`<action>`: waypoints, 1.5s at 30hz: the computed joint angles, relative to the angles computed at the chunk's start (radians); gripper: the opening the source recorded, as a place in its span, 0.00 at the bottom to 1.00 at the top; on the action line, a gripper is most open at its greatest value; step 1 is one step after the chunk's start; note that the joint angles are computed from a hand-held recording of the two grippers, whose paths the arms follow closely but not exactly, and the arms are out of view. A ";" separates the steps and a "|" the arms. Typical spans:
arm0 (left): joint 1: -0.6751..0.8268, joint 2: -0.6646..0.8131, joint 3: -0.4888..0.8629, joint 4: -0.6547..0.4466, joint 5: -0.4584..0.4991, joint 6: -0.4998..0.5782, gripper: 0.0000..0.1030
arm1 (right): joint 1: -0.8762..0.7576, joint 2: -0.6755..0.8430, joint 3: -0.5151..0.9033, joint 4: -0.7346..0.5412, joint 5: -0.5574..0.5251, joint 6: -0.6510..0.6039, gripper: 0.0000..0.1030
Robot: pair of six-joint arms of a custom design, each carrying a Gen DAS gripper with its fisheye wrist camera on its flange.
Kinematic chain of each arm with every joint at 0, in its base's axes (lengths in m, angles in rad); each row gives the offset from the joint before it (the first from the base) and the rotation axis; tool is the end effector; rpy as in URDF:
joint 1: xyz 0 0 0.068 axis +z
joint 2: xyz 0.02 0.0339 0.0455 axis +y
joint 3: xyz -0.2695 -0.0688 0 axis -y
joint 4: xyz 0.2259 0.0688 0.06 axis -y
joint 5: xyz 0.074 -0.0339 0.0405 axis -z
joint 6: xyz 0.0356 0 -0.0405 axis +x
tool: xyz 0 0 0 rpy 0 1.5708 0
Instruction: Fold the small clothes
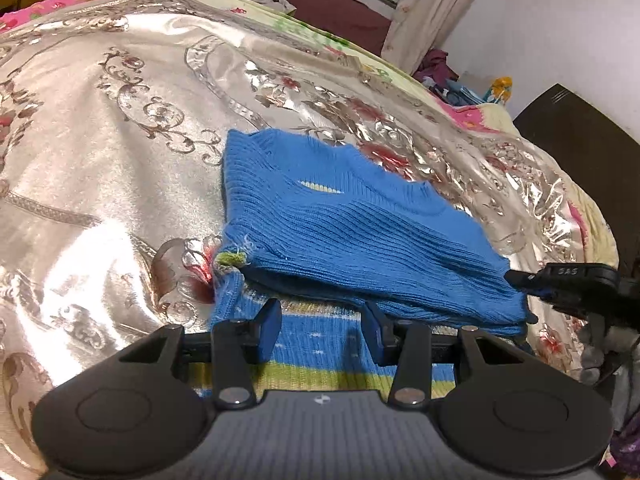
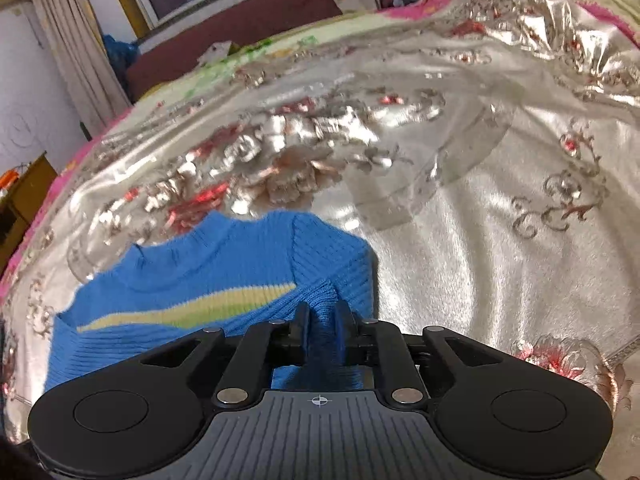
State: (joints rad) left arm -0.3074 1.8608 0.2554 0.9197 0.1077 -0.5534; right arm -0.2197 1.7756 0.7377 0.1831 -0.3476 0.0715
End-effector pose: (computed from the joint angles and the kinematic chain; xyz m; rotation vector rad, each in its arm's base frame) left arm 0.2218 -0.0744 0.0746 -0.2255 2.3067 -0.5716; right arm 0.3069 -0.0561 0.1322 0.1908 2.3800 0.3512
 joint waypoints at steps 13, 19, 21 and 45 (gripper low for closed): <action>-0.065 -0.238 -0.053 -0.245 -0.119 0.000 0.47 | -0.025 -0.115 -0.085 -0.112 -0.096 -0.134 0.25; -0.119 -0.482 -0.086 -0.546 -0.161 -0.042 0.51 | -0.204 -0.260 -0.106 -0.359 -0.226 -0.313 0.30; -0.139 -0.566 -0.079 -0.665 -0.145 -0.055 0.51 | -0.276 -0.287 -0.100 -0.518 -0.275 -0.421 0.31; -0.368 -0.690 0.048 -1.198 -0.135 -0.137 0.51 | -0.557 -0.189 -0.144 -1.005 -0.168 -0.909 0.40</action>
State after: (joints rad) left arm -0.6758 1.1710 0.3038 -0.2787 -0.0278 -0.6905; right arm -0.7768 1.5868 0.5935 -0.8219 -0.5152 -0.8375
